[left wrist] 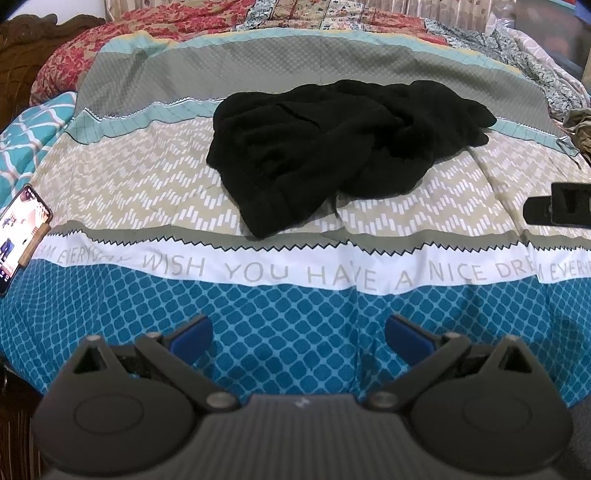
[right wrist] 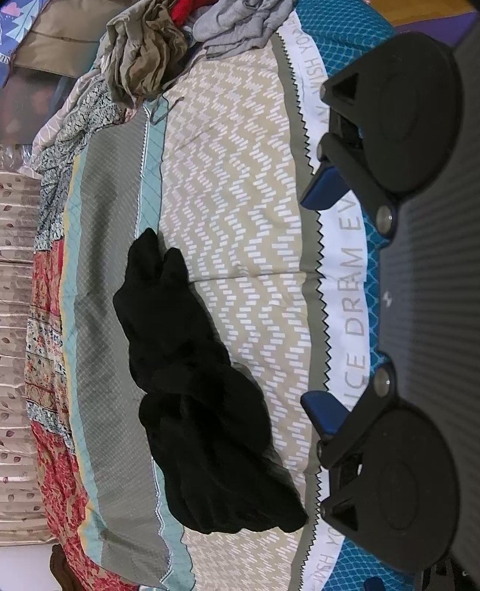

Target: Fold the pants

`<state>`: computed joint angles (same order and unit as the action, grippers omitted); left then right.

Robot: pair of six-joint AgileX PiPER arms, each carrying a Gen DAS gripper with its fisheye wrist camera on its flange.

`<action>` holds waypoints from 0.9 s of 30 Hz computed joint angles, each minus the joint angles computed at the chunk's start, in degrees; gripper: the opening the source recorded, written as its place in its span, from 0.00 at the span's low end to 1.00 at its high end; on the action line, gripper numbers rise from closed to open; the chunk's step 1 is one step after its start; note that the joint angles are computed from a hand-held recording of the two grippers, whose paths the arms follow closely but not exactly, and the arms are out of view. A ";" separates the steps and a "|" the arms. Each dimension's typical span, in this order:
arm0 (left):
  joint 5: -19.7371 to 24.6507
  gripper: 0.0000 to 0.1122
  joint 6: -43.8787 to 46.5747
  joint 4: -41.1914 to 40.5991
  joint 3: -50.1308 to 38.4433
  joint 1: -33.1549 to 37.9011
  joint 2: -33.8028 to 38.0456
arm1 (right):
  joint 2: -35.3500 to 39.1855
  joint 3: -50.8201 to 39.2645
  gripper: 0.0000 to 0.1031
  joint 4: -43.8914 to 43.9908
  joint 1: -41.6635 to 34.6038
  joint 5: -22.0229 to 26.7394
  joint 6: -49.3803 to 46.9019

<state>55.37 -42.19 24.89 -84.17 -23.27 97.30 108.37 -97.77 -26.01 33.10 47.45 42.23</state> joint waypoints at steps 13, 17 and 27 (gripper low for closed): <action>1.39 0.92 1.51 -1.98 -1.16 0.24 1.59 | 1.68 0.05 1.00 4.96 -0.85 0.49 -2.93; 1.71 0.92 2.19 -2.44 -1.72 0.32 2.30 | 2.12 -0.07 1.00 6.08 -1.32 0.47 -3.61; 2.12 0.92 3.02 -3.15 -1.90 0.58 2.70 | 2.79 -0.45 1.00 7.65 -1.85 0.44 -4.76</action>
